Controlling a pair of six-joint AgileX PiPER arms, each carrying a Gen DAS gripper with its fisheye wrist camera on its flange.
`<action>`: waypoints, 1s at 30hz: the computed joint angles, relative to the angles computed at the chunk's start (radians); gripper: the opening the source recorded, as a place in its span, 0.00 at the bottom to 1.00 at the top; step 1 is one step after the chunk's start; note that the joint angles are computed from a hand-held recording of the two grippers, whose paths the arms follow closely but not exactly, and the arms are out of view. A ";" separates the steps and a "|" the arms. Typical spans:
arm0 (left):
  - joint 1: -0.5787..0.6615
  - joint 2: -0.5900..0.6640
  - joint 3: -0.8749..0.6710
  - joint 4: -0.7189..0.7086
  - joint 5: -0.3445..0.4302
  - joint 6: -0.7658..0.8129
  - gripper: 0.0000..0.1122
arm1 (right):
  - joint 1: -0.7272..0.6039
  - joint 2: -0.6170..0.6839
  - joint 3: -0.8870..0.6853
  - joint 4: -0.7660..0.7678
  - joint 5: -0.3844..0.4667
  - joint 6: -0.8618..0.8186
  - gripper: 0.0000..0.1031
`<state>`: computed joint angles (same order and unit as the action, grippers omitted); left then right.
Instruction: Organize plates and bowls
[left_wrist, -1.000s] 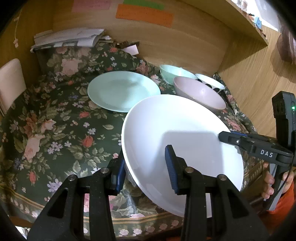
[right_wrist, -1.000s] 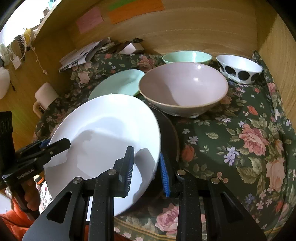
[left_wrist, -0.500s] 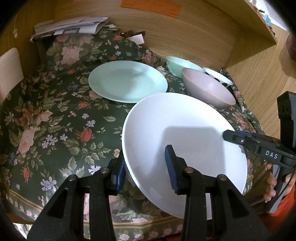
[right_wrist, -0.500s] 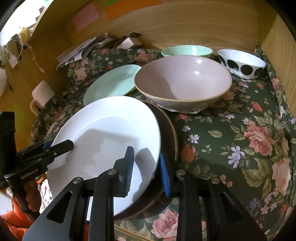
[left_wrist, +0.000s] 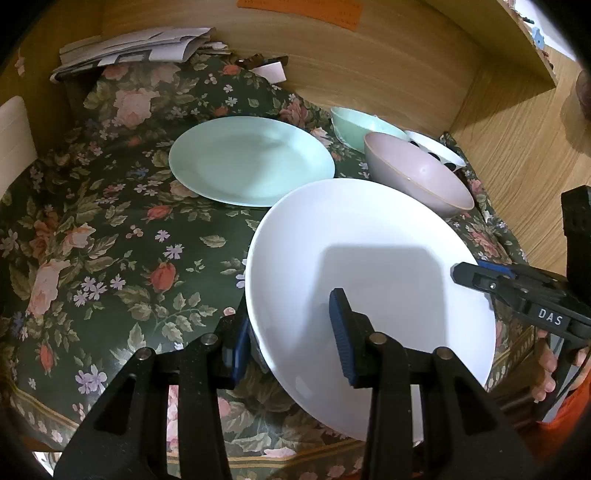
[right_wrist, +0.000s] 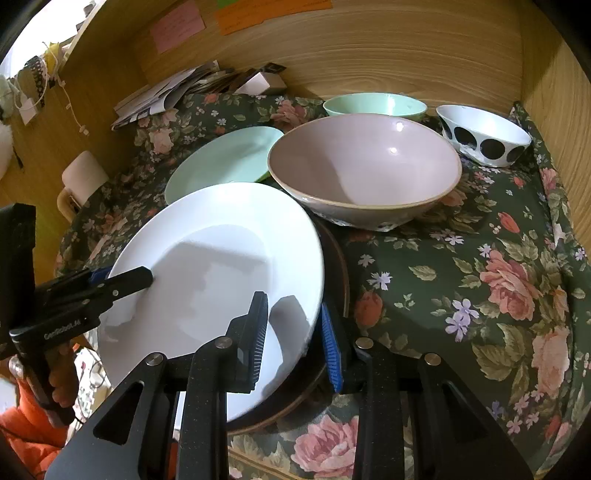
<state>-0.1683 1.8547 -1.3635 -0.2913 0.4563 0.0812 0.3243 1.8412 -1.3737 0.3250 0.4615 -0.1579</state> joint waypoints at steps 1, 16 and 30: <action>0.000 0.004 -0.005 0.002 0.004 -0.002 0.34 | -0.001 -0.006 0.006 -0.008 -0.005 0.009 0.26; -0.029 0.044 -0.076 0.136 0.030 -0.106 0.36 | 0.005 -0.074 0.059 -0.065 -0.075 0.049 0.26; -0.023 -0.081 -0.056 0.419 -0.094 -0.296 0.79 | 0.041 -0.051 -0.092 -0.092 -0.071 0.039 0.40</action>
<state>-0.1915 1.7733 -1.4192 0.1282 0.3623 -0.2151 0.3651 1.7899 -1.4661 0.2334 0.3905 -0.1189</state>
